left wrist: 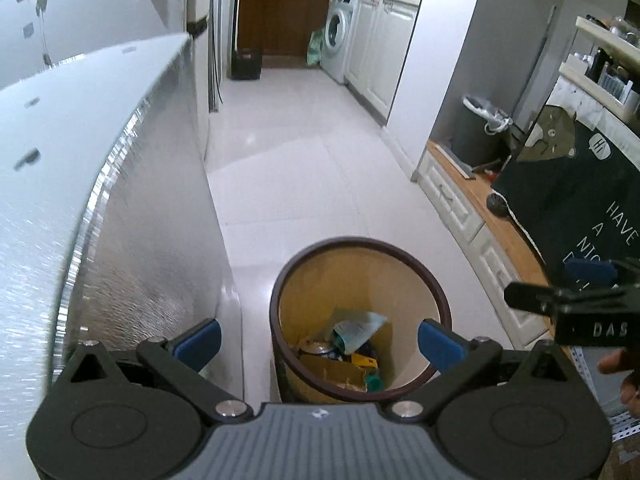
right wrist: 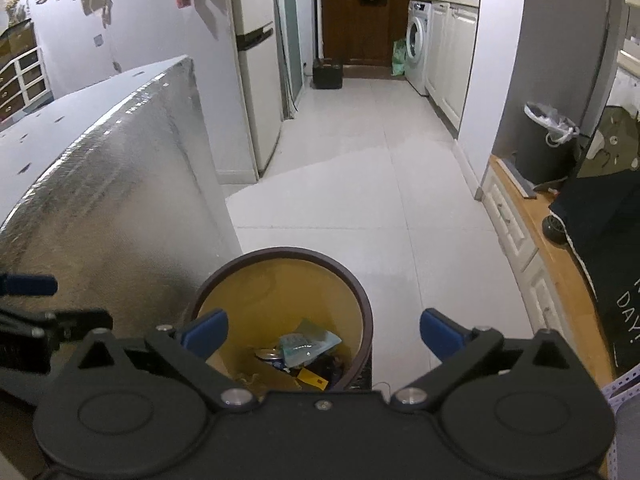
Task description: Collect trash
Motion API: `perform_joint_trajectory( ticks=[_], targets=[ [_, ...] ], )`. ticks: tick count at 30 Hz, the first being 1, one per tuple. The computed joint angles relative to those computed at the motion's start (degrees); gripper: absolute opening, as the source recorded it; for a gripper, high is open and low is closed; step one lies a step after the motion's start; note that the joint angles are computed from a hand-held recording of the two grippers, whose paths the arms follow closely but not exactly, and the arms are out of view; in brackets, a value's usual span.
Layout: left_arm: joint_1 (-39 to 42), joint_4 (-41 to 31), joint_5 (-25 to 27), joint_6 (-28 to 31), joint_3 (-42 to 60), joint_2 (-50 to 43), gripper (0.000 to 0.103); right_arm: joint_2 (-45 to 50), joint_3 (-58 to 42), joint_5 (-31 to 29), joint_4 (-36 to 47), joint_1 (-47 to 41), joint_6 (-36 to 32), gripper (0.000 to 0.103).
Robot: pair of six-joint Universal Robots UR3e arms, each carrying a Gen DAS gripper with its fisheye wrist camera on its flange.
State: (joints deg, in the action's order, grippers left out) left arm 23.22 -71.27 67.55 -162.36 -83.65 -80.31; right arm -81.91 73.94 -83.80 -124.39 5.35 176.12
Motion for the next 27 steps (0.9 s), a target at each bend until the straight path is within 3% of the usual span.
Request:
perform_joint_trajectory(
  ticks=[5, 11, 27],
  targets=[
    [1.71, -0.78, -1.25, 1.42, -0.78, 3.67, 0.103, -4.26, 2.94, 0.31, -0.25, 0.45, 0.53, 0.103],
    [1.93, -2.23, 1.10, 1.77, -1.23, 7.16, 0.103, -9.38, 6.13, -0.35, 0.21, 1.66, 1.02, 0.103],
    [15.57, -12.06, -7.86, 9.35, -7.21, 22.31, 0.103, -19.32, 13.96, -6.06, -2.26, 5.56, 3.26, 0.103]
  ],
)
